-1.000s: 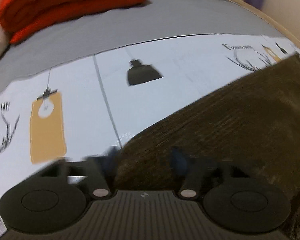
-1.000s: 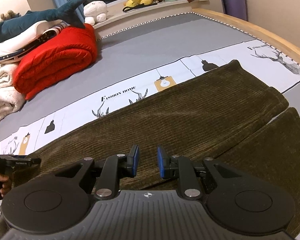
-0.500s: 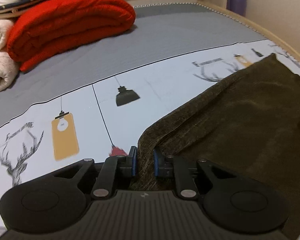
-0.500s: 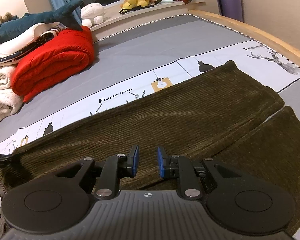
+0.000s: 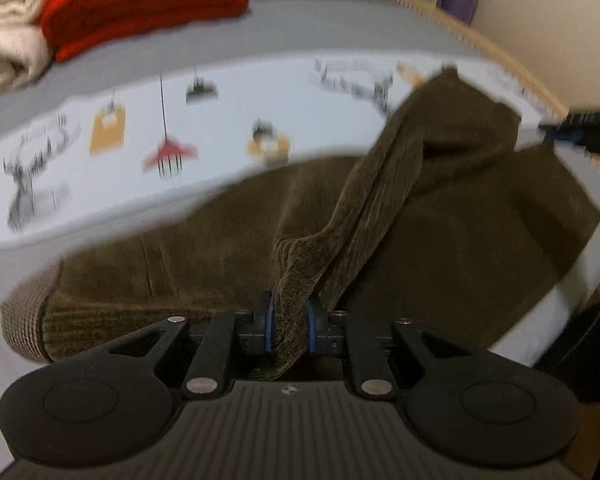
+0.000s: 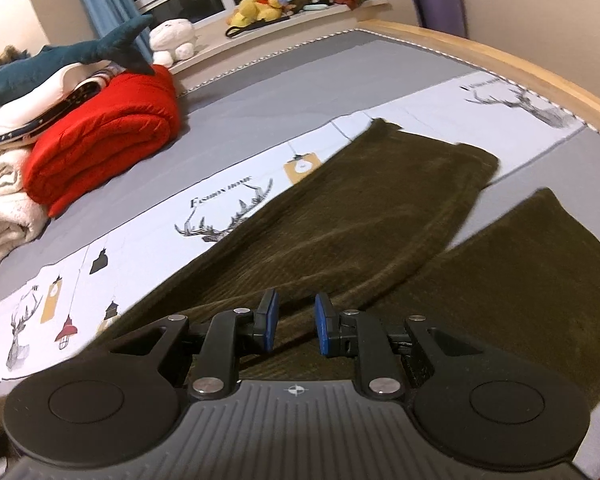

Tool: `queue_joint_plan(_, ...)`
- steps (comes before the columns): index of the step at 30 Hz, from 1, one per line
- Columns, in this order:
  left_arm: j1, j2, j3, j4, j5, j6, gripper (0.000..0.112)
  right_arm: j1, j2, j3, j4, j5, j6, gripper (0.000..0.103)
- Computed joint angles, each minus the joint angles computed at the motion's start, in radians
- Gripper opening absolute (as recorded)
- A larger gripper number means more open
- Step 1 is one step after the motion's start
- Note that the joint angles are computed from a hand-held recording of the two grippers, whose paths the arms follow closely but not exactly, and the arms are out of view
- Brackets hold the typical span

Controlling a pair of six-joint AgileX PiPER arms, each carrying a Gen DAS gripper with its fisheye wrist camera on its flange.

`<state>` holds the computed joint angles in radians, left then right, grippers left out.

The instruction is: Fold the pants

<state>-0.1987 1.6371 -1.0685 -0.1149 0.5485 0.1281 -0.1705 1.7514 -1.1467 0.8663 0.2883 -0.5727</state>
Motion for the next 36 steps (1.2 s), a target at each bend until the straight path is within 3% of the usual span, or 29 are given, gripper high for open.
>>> queue_joint_plan(4, 0.066, 0.064, 0.031, -0.132, 0.039, 0.087, 0.026, -0.022, -0.011, 0.022, -0.005, 0.012, 0.014, 0.021)
queue_joint_plan(8, 0.195, 0.064, 0.008, -0.319, 0.1, 0.194, 0.053, -0.027, -0.021, 0.041, -0.04, 0.003, 0.032, 0.021)
queue_joint_plan(11, 0.315, 0.082, -0.026, -0.47, 0.206, 0.262, 0.06, -0.033, -0.026, 0.05, -0.041, -0.004, 0.028, 0.021)
queue_joint_plan(19, 0.52, 0.106, -0.079, -0.543, 0.345, 0.173, 0.067, -0.021, -0.02, 0.044, -0.074, -0.016, 0.073, 0.021)
queue_joint_plan(24, 0.507, 0.166, -0.08, -0.533, 0.408, 0.112, 0.067, 0.0, -0.019, 0.037, -0.025, -0.028, 0.039, 0.021)
queue_joint_plan(27, 0.447, 0.184, -0.087, -0.514, 0.388, 0.115, 0.07, 0.016, -0.008, 0.018, -0.03, -0.028, 0.062, 0.021)
queue_joint_plan(33, 0.406, 0.189, -0.104, -0.34, 0.207, -0.209, 0.069, 0.044, 0.008, -0.012, -0.002, -0.024, 0.061, 0.021)
queue_joint_plan(36, 0.391, 0.178, -0.124, -0.275, 0.169, -0.309, 0.068, 0.045, 0.026, -0.042, 0.057, 0.002, 0.011, 0.023)
